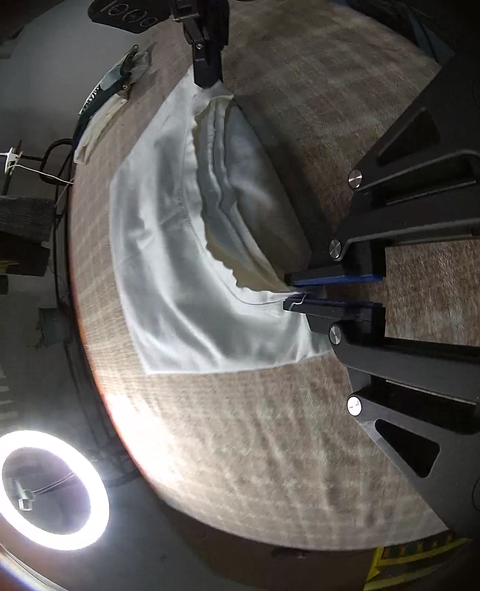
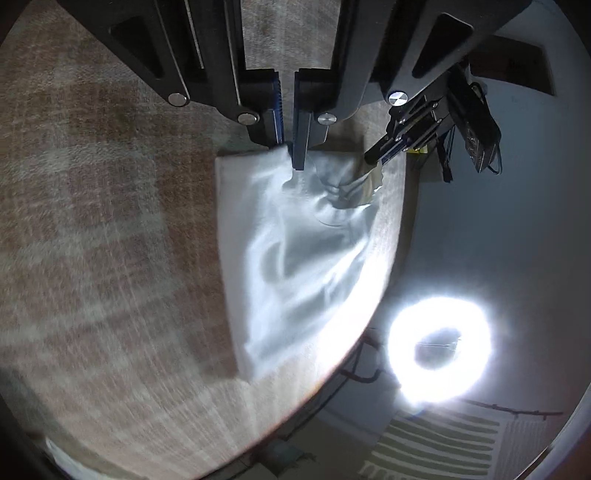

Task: Fold small clothes
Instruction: 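Press the folded shirt flat with both tools, then open them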

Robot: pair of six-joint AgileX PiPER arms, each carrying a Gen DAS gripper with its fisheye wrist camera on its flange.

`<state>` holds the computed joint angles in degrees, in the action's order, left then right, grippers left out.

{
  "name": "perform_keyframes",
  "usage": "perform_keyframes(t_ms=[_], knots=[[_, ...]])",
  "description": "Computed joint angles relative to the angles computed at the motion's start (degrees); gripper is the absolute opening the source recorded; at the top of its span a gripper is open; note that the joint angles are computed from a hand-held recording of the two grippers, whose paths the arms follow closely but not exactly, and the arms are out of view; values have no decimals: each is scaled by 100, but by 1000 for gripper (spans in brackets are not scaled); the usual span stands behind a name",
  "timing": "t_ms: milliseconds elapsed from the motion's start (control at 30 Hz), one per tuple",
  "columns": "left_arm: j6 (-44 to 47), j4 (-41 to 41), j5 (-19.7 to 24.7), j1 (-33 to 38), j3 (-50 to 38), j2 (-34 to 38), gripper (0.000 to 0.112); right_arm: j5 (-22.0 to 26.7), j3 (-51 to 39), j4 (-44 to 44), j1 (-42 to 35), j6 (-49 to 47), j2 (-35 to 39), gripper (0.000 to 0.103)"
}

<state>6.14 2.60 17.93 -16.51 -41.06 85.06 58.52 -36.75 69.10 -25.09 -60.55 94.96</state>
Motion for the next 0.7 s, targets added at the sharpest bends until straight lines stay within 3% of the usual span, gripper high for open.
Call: perform_keyframes(t_ms=[100,167,333,400,500,600,700], knots=[[793,-585,2,229,171,-364,4,444,-29,-65,-363,36,-177,1],[675,-307,-28,163,327,-401,4,602,8,-30,-513,-26,-160,1],[480,50,-37,-8,515,-198,4,-64,75,-467,-150,207,99,1],[601,-91,99,3,490,-307,6,-334,60,-676,7,337,-21,6],[1497,-1088,518,336,340,-517,13,-272,2,-916,-82,388,-333,23],[2668,-2364,835,835,177,-778,26,-203,-9,-1197,-261,346,-969,23],[3139,-3180,967,1178,-161,-579,28,-226,-76,-1066,-339,11,-1482,23]])
